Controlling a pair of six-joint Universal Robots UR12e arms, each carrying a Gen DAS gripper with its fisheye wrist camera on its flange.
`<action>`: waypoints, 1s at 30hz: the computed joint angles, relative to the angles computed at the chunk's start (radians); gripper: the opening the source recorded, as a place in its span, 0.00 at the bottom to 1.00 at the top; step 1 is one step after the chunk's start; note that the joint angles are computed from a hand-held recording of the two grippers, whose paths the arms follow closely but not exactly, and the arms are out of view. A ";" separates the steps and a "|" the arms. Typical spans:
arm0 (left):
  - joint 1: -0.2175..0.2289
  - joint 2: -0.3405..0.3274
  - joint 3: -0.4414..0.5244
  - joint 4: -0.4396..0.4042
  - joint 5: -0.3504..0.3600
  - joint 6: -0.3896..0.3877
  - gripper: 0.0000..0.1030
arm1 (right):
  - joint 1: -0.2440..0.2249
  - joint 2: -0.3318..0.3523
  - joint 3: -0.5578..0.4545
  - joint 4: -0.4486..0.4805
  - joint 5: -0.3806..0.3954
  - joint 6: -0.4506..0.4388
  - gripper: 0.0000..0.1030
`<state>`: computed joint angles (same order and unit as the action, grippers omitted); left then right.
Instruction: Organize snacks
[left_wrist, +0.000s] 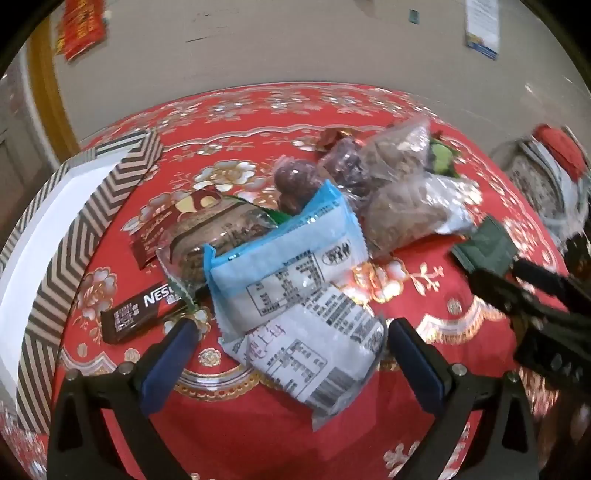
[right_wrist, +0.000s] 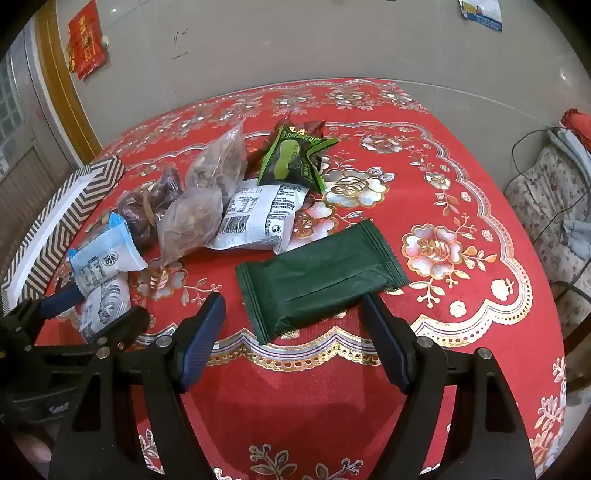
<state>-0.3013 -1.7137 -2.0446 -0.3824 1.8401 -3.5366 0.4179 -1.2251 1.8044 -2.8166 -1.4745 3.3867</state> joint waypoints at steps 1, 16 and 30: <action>0.004 0.004 -0.005 0.007 -0.012 0.019 1.00 | 0.000 -0.001 0.000 0.002 -0.003 -0.003 0.75; -0.009 0.002 -0.004 0.008 -0.002 0.020 1.00 | 0.029 0.005 -0.042 0.103 -0.113 -0.074 0.77; 0.012 0.028 -0.037 0.064 -0.085 0.103 1.00 | 0.032 0.005 -0.033 0.087 -0.116 -0.068 0.77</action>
